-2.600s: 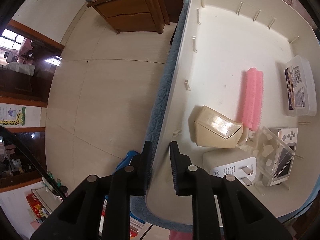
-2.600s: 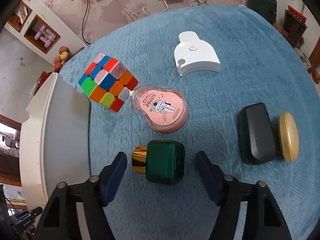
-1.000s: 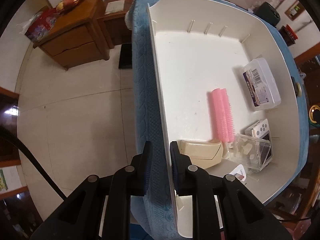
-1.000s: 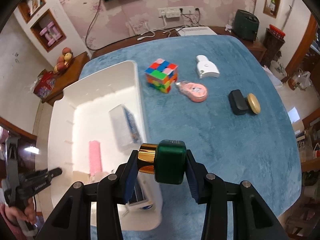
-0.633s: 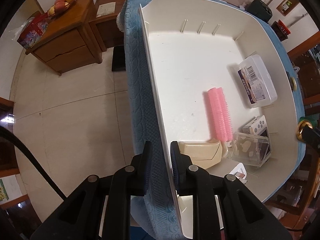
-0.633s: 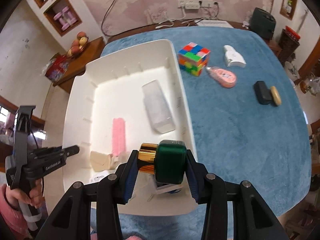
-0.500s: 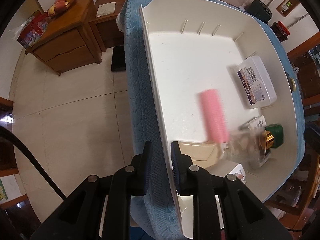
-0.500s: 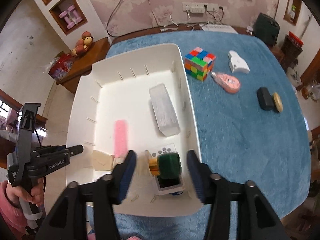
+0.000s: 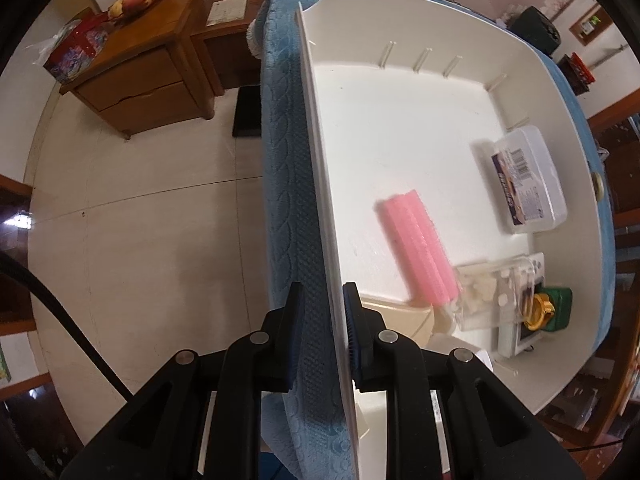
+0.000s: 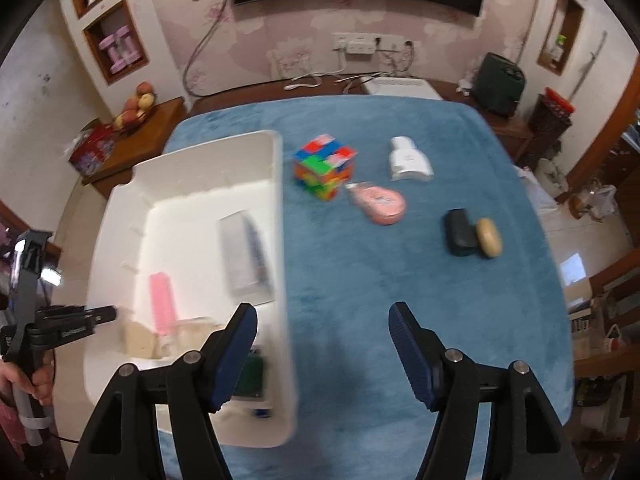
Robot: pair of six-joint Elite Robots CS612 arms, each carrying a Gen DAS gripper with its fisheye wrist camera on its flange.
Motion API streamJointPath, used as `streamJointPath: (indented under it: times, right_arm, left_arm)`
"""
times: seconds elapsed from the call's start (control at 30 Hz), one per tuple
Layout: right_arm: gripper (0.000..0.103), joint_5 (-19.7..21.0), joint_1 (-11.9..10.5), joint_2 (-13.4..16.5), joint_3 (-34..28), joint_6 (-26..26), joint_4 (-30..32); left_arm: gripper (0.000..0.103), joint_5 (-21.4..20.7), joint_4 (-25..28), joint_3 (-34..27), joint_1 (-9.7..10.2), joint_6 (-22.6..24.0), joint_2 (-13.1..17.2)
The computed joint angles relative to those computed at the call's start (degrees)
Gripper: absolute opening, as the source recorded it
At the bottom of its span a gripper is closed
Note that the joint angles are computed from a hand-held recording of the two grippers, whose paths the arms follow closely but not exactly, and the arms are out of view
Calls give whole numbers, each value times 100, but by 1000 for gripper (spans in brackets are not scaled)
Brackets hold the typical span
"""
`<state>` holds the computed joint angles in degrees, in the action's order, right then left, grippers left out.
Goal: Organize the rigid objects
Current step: 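Grasp the gold round compact with the right gripper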
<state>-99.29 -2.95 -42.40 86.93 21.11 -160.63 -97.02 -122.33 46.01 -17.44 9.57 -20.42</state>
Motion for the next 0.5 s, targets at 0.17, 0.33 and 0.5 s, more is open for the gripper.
streamJointPath:
  times: [0.17,0.33,0.5]
  right_arm:
    - [71,99,-244,-61,191,328,-150]
    - [71,462,-565,-60,295,792,-145]
    - [71,946,-899,38,247,1195,-15]
  left_arm:
    - [19,191,93,-119,-52,-330,73]
    - [17,393,63,-166,-118,-645,107]
    - [7,598,-24,-120,-193,-921,103]
